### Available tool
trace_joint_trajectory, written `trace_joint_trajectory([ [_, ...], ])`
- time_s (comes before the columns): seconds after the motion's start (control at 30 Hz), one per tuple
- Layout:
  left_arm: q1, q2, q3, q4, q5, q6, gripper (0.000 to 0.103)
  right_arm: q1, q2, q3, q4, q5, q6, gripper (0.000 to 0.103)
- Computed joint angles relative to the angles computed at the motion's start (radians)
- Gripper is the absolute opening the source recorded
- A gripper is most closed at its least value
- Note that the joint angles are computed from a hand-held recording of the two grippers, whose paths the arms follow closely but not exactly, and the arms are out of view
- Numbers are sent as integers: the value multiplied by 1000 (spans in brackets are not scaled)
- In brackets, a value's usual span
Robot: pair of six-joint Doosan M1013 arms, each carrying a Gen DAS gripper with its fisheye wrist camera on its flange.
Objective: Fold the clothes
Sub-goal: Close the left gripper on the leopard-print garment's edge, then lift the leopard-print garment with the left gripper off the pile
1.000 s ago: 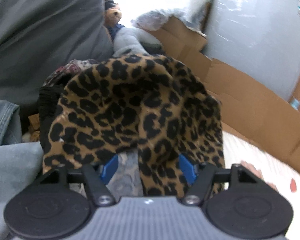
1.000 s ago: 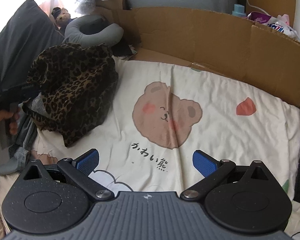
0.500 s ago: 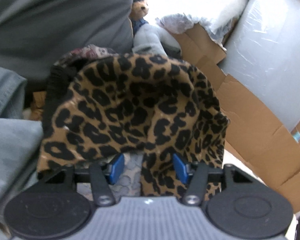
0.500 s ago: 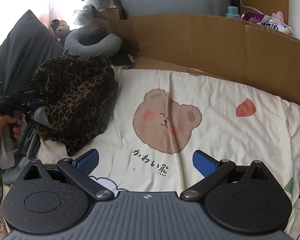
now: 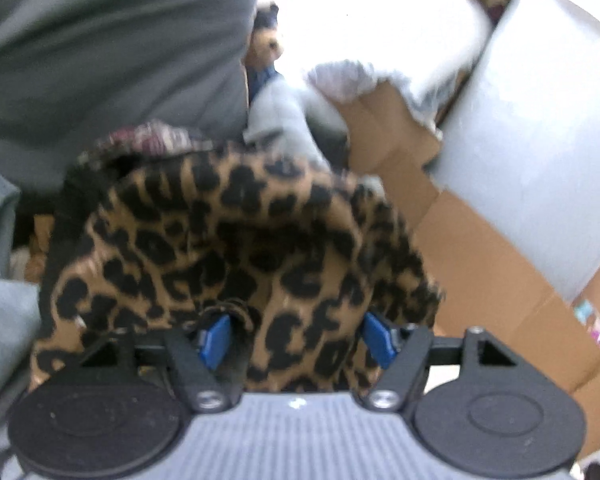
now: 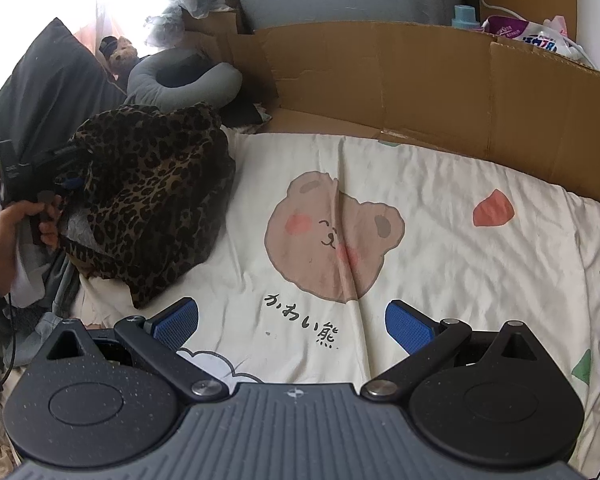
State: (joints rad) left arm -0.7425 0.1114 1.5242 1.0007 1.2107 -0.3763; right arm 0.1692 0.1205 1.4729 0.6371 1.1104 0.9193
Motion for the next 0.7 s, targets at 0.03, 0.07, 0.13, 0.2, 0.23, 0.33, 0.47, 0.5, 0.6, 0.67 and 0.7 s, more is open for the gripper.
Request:
trace_joint_trajectory([
  [0.03,-4,-5,4,15,3,-20,79,0,0,1,1,0,0,103],
  [0.07,-4,-9,7,16,4,-34,79,-1,0,1,2,1,-1,103],
  [0.13,-6,-17,16,9,10,-46,79,-1,0,3,4,2,-5,103],
  [0.2,-10,-27,34,13,21,-81,78,-2,0,3,5,3,-8,103],
  [0.23,-11,-34,46,16,25,-110,77,-3,0,3,5,4,-10,103],
  [0.33,-12,-46,70,23,34,-224,67,-4,1,4,4,3,-11,103],
  [0.47,-6,-55,86,38,56,-350,63,-4,2,3,-3,4,-3,103],
  [0.5,-2,-57,88,38,59,-369,60,-4,1,4,-4,3,-4,103],
  [0.6,10,-59,87,33,77,-403,47,-2,1,6,-5,4,-9,103],
  [0.67,16,-58,83,18,94,-414,28,-1,1,7,-4,4,-11,103],
  [0.7,22,-59,82,-1,94,-411,8,-1,1,7,-4,4,-11,103],
])
